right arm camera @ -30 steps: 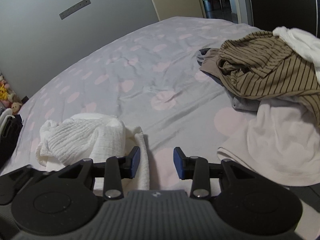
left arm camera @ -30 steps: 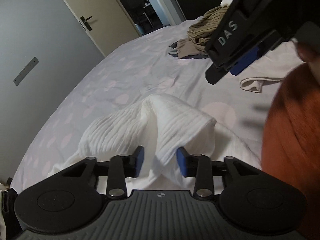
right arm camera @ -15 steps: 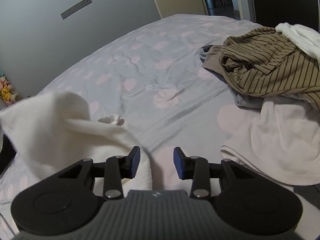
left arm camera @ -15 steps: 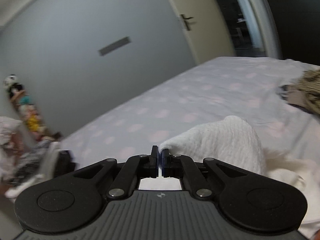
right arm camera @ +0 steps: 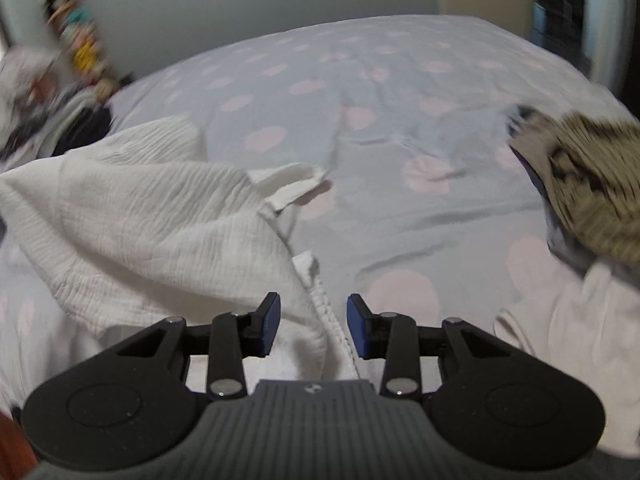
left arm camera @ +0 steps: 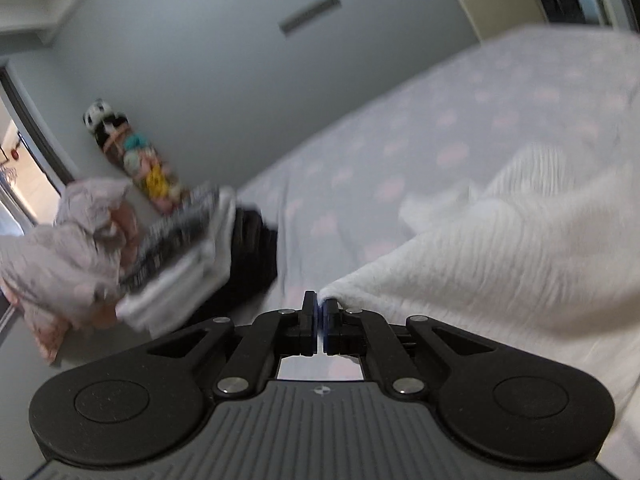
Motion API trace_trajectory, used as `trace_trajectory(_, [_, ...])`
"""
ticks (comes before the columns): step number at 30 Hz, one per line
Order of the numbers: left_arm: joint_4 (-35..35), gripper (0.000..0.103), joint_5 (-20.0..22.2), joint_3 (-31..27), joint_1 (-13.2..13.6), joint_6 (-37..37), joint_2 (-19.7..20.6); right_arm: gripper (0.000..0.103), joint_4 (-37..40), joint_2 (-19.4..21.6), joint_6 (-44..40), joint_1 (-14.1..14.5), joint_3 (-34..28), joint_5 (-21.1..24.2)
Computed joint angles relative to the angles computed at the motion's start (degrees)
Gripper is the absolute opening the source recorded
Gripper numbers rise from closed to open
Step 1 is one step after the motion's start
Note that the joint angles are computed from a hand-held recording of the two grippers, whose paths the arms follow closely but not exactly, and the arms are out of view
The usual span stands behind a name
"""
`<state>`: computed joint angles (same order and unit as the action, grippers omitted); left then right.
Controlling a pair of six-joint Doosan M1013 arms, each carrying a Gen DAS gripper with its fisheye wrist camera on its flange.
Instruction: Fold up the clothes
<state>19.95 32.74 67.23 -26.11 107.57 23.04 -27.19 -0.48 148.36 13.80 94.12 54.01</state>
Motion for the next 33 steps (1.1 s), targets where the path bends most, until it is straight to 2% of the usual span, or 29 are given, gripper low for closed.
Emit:
trace_trajectory(6, [-11.35,0.004,4.33,-0.8,2.3,11.58,1.22,0.04,12.85,2.48,-21.44,-0.67,-4.74,3.59])
trace_trajectory(10, [-19.27,0.009,6.89,-1.53,3.3,26.62,1.52,0.04,19.74,5.07,-32.34,-1.22,-8.71,9.53])
trace_trajectory(15, [-30.23,0.021,8.22,1.96,4.14,50.23,-0.77,0.04,23.47,8.63,-41.64,-1.8,-13.12,17.4])
trace_trajectory(18, [-36.86,0.024,10.29,4.48,4.47,63.19,-2.24,0.046,24.12,10.36,-44.6,-2.0,-14.65,20.93])
trace_trajectory(20, [-40.6,0.032,12.21,6.21,4.58,71.16,-3.01,0.048,24.81,11.3,-45.84,-2.25,-15.31,22.87])
trace_trajectory(24, [-44.67,0.038,15.37,9.55,4.54,85.31,-4.0,0.054,26.46,12.94,-46.5,-2.94,-15.88,25.88])
trace_trajectory(28, [-45.52,0.05,12.69,13.07,4.23,96.71,-4.22,0.055,25.73,14.04,-46.16,-3.25,-16.09,28.77])
trace_trajectory(33, [-44.18,0.051,10.31,15.58,3.94,104.54,-3.75,0.053,27.18,14.44,-45.02,-4.43,-15.78,30.25])
